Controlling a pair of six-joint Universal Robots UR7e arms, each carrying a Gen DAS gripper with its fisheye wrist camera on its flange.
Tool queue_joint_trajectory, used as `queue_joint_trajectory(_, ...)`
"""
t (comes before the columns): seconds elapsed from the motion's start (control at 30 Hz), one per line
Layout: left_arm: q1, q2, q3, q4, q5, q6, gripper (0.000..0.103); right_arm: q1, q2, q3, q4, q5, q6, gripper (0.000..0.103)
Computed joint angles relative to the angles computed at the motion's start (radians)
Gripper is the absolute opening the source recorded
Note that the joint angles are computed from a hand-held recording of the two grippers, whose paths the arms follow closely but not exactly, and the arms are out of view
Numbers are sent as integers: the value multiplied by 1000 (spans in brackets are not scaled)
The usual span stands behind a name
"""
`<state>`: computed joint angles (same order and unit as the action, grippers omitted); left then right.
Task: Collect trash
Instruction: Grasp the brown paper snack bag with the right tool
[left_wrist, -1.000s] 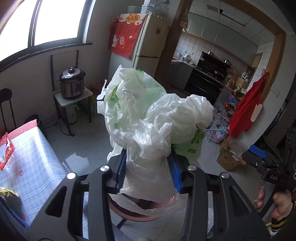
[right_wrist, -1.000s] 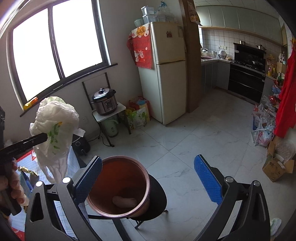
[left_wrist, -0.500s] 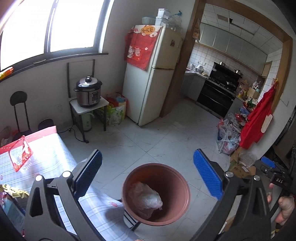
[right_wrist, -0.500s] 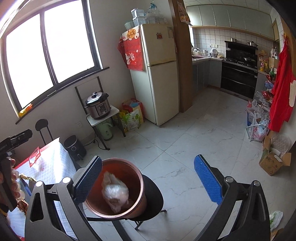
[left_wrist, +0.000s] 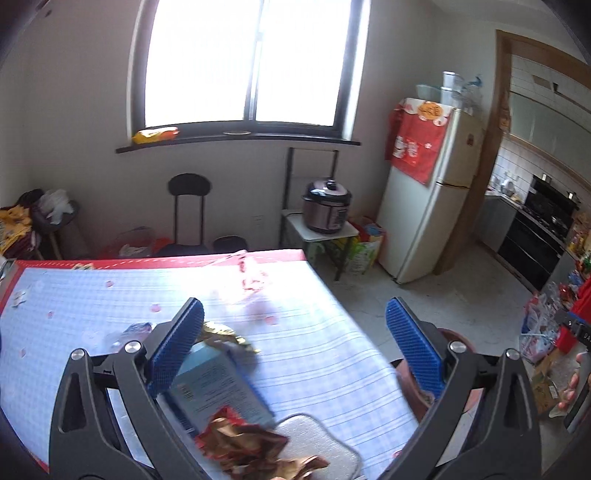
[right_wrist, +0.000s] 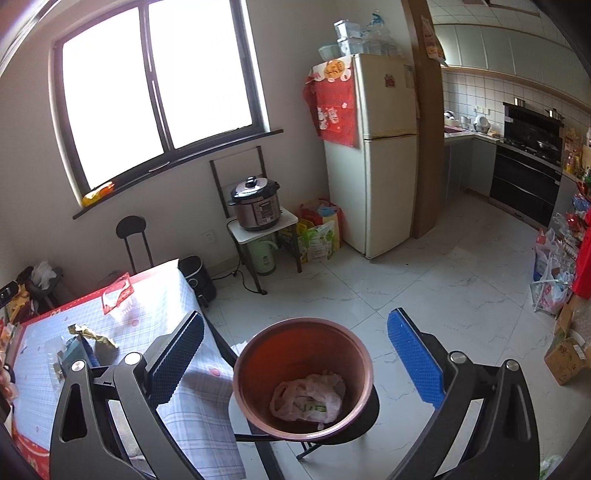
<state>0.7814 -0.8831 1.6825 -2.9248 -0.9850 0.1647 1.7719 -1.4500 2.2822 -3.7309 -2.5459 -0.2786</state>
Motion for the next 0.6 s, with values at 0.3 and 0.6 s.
queue_joint_trajectory(0.3,121,-227,177,24,165,-146,97,58,196,-123,169,52,59,98)
queue_joint_trajectory(0.6,218,-360,265,37,211,-202,97,113,431,-286,324,138,77,98)
